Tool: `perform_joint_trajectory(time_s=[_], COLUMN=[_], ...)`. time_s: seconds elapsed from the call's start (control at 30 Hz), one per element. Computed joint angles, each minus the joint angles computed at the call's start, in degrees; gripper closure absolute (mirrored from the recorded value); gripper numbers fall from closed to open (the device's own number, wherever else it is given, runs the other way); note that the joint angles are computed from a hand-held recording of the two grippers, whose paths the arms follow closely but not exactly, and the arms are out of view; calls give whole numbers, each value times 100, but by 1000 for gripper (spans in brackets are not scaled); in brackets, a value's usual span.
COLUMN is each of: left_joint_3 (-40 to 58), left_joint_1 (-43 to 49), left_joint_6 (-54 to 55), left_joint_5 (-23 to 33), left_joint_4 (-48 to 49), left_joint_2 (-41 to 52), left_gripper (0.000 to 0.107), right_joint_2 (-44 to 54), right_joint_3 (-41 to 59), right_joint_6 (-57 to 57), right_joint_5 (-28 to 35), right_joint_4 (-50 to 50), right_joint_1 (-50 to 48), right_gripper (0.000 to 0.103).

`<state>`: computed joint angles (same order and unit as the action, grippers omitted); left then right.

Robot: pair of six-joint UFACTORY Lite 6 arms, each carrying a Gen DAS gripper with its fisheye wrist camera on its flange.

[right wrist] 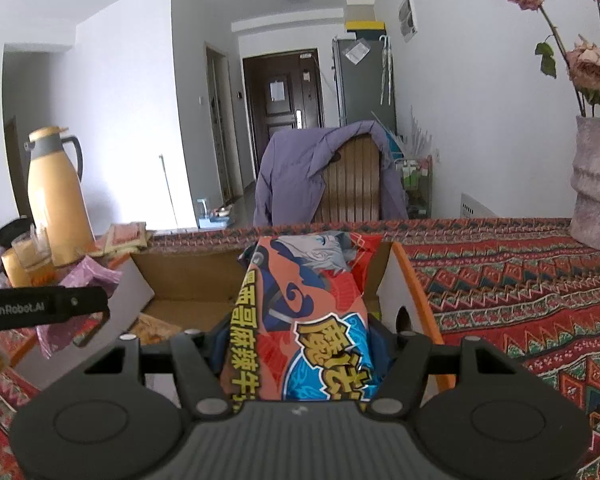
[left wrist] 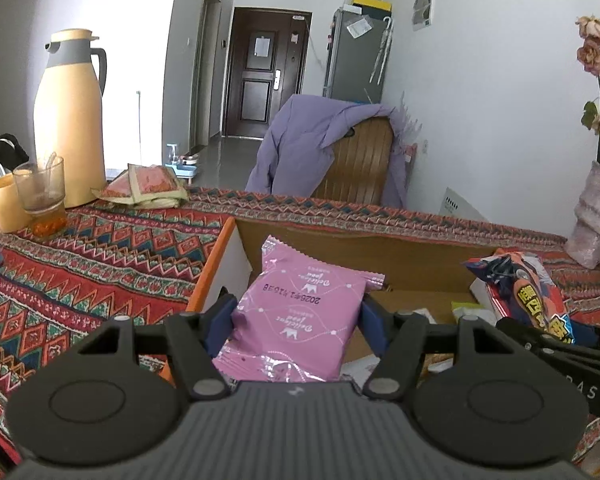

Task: Organize snacks
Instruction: 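Carry both held packets into the cardboard box and open both tools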

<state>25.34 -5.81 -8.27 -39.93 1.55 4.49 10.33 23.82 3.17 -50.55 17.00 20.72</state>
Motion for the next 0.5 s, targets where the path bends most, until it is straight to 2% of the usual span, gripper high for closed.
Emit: perform_joint_trajectory(time_s=[0.1,0.17,0.2,0.23,0.27,0.3,0.33,0.5], left_joint_3=[-9,-59,-97,-128,-183,-226,-288,-410], left_joint_1=[36,51,121,176,226,262,296,337], left_joint_6=[58,61,-25,-95,-169,-220,-264,-303], left_joint_5=[-76,-189,-256,-299,-356,-413,-525,-490], left_joint_4=[42,23,131,214,273,281,261,227], left_joint_2=[95,106,88,58,6,-32,-66,-314], left_gripper=[40,33,30,22,12,6,4,4], right_joint_2=[80,53,44,41,37,22,18,-88], right_joint_3=[7,-52,-79,-115,-132,-159,-178,-314], right_joint_6=[47,181,210,222,229,240,244,213], right_joint_5=[-9,-36,-72,-130,-148,-161,-182,-292], right_joint_4=[-87,-271,-293,-297,-315,-339,-340,-273], right_joint_1=[-55,-152,-169,-175,-189,-207,-210,-201], right_gripper=[35,17,12,4,1,1,0,0])
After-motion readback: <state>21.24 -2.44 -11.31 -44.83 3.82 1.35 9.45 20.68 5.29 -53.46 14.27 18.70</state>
